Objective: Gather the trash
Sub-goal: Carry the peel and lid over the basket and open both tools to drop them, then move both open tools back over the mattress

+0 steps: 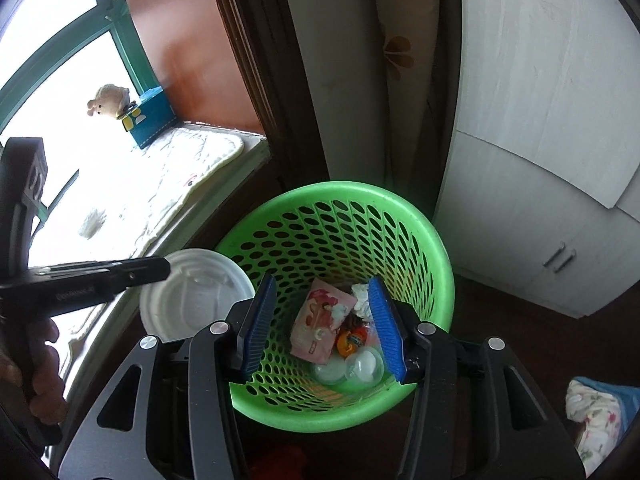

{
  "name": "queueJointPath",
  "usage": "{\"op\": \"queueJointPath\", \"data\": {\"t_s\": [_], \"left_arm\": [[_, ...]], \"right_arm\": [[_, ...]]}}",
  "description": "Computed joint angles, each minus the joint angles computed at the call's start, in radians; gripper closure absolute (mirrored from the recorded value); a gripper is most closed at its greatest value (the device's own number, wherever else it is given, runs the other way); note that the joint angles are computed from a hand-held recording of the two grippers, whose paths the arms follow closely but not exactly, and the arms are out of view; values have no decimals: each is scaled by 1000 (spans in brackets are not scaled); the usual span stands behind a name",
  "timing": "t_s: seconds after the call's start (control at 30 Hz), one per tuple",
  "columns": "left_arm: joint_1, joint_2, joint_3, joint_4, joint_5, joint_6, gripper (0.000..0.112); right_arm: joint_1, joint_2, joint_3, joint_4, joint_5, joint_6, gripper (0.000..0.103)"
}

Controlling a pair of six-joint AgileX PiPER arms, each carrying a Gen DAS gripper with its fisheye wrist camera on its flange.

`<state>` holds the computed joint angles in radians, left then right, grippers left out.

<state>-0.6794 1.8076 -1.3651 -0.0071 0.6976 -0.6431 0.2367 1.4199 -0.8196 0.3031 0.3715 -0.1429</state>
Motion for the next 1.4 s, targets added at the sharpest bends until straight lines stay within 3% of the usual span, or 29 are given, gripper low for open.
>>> {"op": "queueJointPath", "data": {"t_s": [0.3,0.47,0.87,1.13,1.4], "left_arm": [[1,9,15,-50,-23,34,105],[1,-59,93,3,-46,-28,86],[41,-309,328,200,-39,-204,65],[119,-529,493,351,45,-330,28],[312,-739,635,354,92,-190,18]], "right_arm": [[4,-9,14,25,-4,-19,54],[26,-15,14,20,-2,-10,54],[162,-3,-16,-80,-4,130,47],[277,29,-77,-166,4,247,39],[398,81,-156,-255,14,366,33]]}}
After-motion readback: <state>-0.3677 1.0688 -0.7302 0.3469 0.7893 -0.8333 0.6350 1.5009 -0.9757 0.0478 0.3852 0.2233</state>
